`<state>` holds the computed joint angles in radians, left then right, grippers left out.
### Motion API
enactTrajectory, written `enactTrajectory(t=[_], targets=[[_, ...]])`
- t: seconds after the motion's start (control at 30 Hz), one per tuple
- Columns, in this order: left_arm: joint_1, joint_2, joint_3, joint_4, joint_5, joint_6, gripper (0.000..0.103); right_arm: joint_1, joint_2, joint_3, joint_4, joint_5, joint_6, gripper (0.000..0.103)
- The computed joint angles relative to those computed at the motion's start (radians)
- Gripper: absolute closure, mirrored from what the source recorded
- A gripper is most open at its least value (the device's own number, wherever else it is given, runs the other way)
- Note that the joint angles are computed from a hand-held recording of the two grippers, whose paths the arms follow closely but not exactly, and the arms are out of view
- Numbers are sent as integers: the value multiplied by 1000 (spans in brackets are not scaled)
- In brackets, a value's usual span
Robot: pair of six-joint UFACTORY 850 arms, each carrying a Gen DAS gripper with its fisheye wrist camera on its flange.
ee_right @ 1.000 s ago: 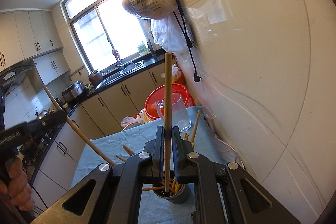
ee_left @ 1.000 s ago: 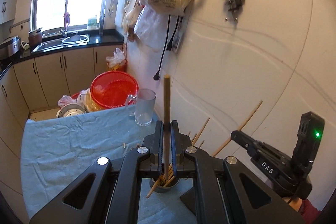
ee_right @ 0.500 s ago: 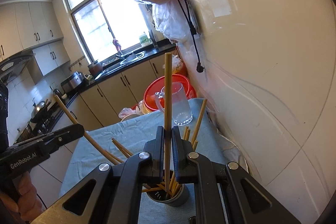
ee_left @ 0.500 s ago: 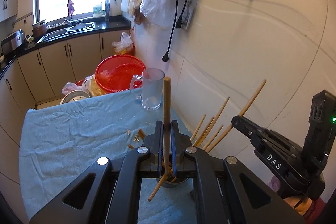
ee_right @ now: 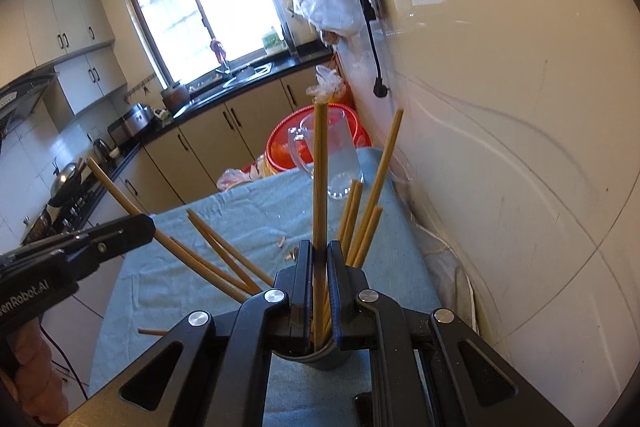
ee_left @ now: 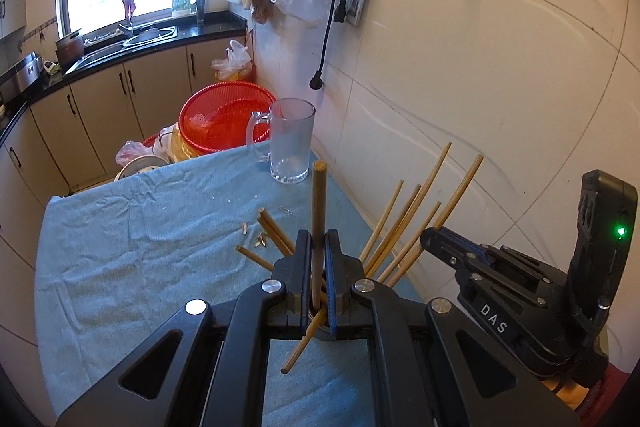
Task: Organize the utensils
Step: 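Lower both held chopsticks into the holder cup, then open both tools to release the chopsticks into the holder cup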
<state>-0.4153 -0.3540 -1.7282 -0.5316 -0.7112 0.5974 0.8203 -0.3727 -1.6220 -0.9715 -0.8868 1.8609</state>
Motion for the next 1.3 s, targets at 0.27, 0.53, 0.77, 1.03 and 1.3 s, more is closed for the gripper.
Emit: enactTrajectory(t=[0.27,0.53,0.77,1.03,1.3], targets=[[4,-12,-3,17,-11,-19,97,-10,4,7,42,29,-6,94],[18,-6,-10,-3,-8,-36,83,4,39,31,-2,8,55,82],[37,48,36,-9,83,-44,65,52,57,16,-53,-108,108,69],[66,122,115,78,226,-128,49,108,47,-14,-48,-219,113,48],[103,181,209,108,300,-125,41,140,14,-53,8,-251,90,44]])
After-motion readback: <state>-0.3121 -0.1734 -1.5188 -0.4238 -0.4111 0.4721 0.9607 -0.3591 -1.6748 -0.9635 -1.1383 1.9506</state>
